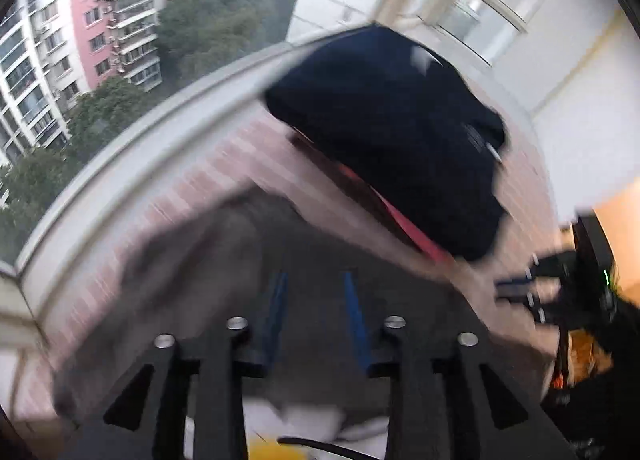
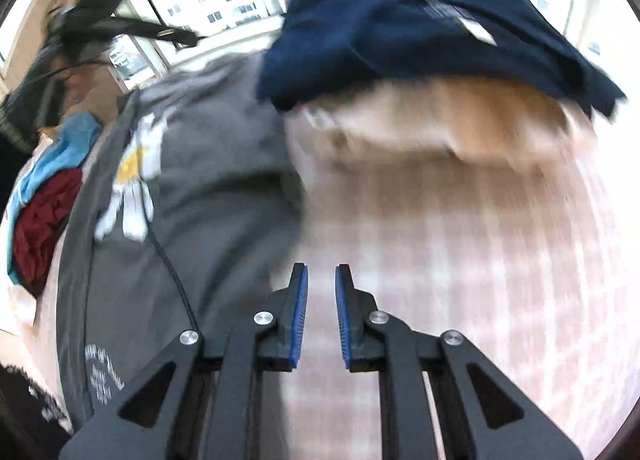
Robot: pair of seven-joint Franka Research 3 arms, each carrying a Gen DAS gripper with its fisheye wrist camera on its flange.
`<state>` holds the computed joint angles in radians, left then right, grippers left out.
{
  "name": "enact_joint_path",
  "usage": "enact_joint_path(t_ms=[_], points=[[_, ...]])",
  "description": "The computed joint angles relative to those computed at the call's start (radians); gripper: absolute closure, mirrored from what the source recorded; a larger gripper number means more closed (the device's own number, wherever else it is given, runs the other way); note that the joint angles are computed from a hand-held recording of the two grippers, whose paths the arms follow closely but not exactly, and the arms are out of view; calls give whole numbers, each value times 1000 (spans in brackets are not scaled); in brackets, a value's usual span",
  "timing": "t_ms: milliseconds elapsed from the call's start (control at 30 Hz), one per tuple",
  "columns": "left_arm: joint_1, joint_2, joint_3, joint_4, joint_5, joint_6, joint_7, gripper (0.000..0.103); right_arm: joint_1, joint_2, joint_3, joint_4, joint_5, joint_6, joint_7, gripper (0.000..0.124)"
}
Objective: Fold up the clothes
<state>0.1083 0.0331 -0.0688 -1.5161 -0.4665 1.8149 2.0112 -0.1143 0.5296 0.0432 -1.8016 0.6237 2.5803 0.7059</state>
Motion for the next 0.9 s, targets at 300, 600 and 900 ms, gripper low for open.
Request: enact_joint_path(t_ms=[300, 600, 900], points=[[-76, -432, 37, -318, -6, 21, -157, 74, -17, -182, 4, -281, 130, -23, -232, 110], [-127, -831, 29, -655, 93, -3, -416, 73, -43, -391, -83, -537, 231, 18, -364, 74], [-256, -1279, -40, -1038, 30, -113, -728, 73, -56, -482, -168, -698, 241, -27, -450, 74]])
